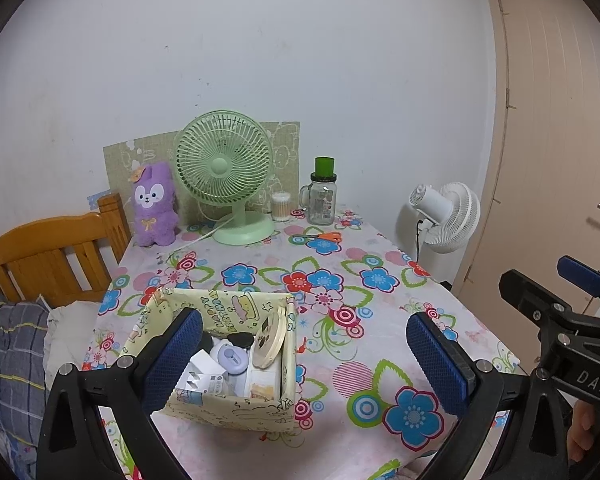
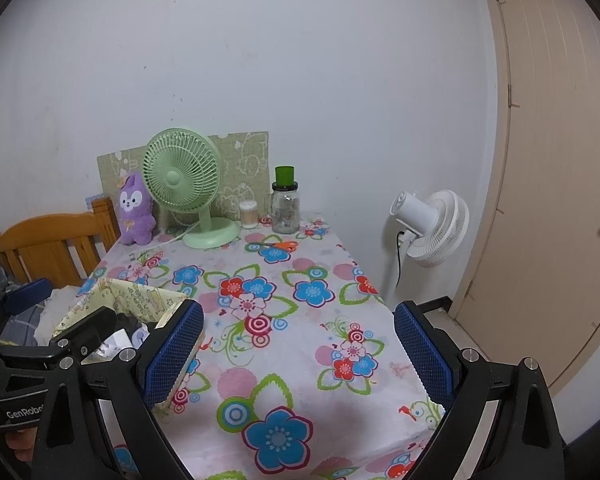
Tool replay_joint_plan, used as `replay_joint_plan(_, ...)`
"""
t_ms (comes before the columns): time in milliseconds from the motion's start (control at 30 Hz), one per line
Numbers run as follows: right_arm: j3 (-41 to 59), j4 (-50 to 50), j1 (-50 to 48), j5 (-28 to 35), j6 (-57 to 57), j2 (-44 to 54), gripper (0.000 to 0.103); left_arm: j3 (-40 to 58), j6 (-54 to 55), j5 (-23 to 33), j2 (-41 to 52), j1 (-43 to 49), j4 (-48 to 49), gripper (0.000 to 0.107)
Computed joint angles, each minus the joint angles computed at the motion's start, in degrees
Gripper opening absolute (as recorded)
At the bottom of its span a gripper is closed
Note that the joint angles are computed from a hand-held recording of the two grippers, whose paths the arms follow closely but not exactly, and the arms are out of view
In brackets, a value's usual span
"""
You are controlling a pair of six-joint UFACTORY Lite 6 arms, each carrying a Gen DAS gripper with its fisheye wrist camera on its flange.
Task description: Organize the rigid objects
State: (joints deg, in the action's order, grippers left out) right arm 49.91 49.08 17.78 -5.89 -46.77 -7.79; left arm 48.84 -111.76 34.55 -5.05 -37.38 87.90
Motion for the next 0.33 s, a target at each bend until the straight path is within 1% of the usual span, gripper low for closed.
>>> replay_joint_plan(200,1.3,0.1,0.0,-0.4,0.1,2.1,0.098,1.1,0.0,-1.7,1.6,1.4,0.5,0.103)
replay_joint_plan(267,1.7,-1.6,0.0,-0.3,1.7,2.7,0.098,1.4,0.1,-2.5,2.1,2.1,0.5,0.103)
replay_joint_plan(300,2.1,-4.9,-0.3,-0.2,4.8,3.5,0.098,1.6,0.2,-2.8,2.3,2.5,0.5,0.103)
replay_joint_plan(333,2.4,-5.7,-0.2,-0.1,5.6,3.9,0.098,1.8,0.0,-3.0,2.7,2.7,0.7,0.103)
